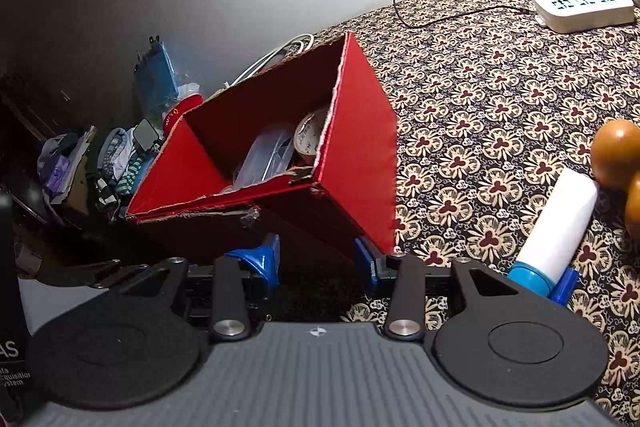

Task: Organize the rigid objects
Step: 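Withdraw the right gripper from the red box toward the blue marker, then close the right gripper on the blue-capped marker beside the white tube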

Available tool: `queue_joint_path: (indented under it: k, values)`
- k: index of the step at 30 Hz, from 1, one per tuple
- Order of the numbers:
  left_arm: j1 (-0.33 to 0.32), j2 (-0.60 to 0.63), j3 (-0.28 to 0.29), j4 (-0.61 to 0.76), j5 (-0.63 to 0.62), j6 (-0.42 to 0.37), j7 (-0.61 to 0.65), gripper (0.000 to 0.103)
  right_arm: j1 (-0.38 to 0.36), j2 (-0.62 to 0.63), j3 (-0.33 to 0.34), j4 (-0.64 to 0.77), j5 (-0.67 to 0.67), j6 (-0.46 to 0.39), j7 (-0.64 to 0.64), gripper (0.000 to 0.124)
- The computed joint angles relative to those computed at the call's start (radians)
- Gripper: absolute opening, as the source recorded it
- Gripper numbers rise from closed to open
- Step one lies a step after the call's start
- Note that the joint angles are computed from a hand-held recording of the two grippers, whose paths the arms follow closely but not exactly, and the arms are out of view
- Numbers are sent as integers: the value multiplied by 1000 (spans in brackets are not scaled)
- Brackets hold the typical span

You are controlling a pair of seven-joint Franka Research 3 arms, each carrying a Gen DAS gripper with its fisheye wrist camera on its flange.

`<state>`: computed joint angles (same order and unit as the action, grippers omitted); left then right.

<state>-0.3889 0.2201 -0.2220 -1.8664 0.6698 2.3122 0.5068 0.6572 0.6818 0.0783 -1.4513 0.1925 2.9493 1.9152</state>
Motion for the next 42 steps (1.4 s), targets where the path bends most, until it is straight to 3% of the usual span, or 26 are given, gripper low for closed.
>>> queue_joint_path:
  k: [4,9,16,21,26,33,35,42]
  values:
    - [0,14,-5,5,-19,13,21,83,-18,-27,11,-51,17,11,-9,26]
    - [9,30,-13,-1,-81,66,85,83,-17,-86,-21,-163,32,49,34,26]
    - [10,68,-24,12,-157,167,198,83,11,-184,-106,-348,32,126,158,26]
    - [-12,119,-25,70,-184,177,270,83,42,-220,-172,-418,7,125,263,26]
    - [1,171,-57,107,-287,227,412,83,9,-229,-153,-439,-19,108,290,26]
    - [-21,229,-67,140,-365,270,522,80,-94,-226,-48,-450,25,108,235,26]
    - [-28,247,-67,159,-375,261,543,68,-114,-225,-26,-450,45,108,218,26]
    - [-51,300,-59,223,-404,185,579,53,-144,-216,9,-435,85,95,168,26]
